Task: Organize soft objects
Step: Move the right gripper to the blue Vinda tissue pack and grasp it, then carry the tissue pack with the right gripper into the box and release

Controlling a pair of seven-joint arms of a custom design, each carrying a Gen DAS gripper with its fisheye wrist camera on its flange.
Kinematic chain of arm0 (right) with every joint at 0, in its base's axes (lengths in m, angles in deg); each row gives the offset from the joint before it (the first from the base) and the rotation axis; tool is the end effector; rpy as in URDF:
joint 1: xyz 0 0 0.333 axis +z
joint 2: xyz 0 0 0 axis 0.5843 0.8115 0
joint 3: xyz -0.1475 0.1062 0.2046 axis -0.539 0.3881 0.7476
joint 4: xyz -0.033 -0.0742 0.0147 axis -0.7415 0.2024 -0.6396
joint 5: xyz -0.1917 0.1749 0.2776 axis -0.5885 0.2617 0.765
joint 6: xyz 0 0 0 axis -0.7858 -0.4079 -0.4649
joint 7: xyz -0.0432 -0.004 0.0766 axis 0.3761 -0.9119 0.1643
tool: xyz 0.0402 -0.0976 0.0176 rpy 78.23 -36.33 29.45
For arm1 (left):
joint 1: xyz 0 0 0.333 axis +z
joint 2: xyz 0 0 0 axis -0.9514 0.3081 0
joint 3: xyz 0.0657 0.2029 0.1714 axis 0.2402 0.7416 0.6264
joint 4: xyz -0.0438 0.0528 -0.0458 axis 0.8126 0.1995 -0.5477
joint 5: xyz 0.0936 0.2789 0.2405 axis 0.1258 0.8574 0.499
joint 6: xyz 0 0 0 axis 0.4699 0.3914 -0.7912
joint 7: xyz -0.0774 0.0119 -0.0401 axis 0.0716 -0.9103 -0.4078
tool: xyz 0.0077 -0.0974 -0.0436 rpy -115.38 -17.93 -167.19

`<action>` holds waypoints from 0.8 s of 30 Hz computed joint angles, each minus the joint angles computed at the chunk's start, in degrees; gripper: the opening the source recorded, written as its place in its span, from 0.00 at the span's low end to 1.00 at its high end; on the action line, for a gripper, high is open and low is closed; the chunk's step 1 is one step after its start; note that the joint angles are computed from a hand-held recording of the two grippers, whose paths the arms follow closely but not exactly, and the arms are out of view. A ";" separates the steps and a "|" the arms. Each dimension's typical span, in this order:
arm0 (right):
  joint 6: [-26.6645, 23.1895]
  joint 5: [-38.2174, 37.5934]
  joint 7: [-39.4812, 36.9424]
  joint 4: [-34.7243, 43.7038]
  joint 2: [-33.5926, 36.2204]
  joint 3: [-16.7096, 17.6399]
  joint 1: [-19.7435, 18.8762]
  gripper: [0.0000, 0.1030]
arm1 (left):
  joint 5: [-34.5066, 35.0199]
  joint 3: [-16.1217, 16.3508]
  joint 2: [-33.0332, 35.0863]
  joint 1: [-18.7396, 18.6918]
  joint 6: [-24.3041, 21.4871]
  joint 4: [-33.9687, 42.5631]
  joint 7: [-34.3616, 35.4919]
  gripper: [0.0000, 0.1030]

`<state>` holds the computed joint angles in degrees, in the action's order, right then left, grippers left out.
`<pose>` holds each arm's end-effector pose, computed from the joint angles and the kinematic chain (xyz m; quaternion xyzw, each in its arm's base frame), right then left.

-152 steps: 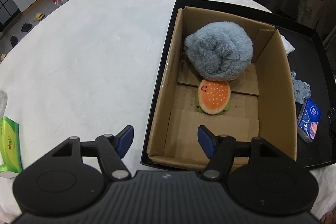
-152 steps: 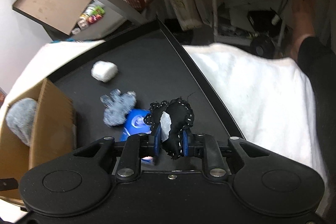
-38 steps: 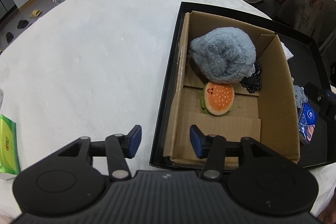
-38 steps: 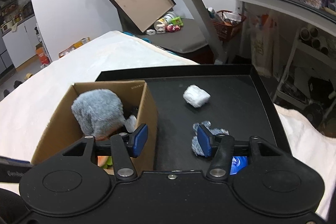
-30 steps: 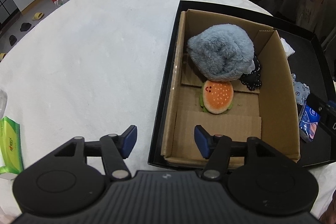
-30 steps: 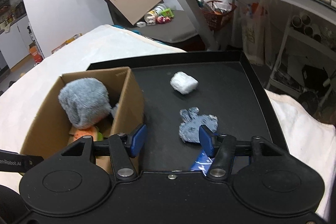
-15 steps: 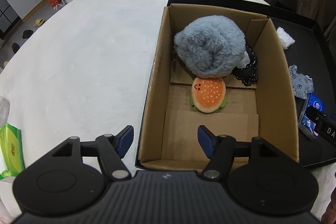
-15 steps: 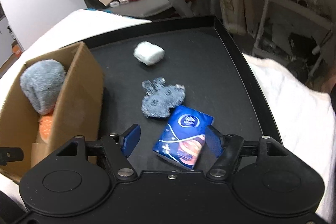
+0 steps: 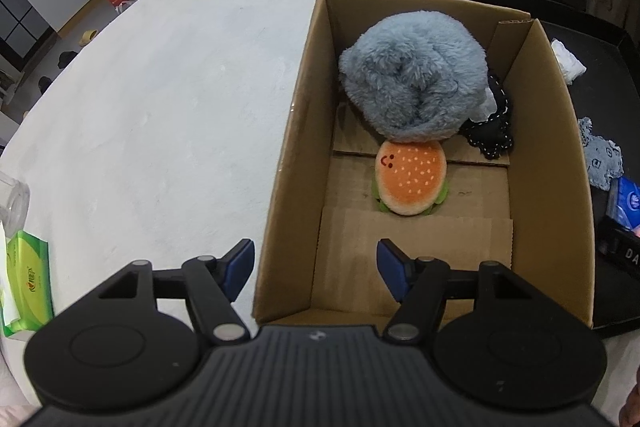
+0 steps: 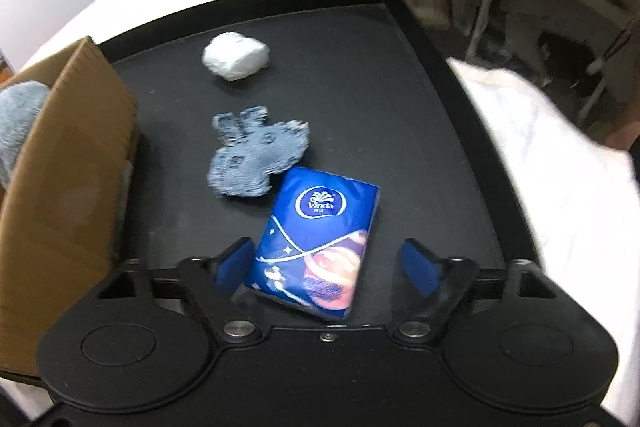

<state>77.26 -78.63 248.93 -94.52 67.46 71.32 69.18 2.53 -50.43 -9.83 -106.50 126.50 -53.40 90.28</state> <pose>0.5554 0.3418 0.3039 -0.5829 0.7579 -0.2201 0.1933 0.5852 -0.4280 0.3684 -0.6945 0.6869 -0.0598 0.2057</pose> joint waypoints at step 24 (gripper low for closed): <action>8.14 -7.72 5.62 -8.52 -9.39 0.70 -3.19 0.49 | 0.60 0.11 -2.21 0.27 1.44 -1.94 -0.83 0.68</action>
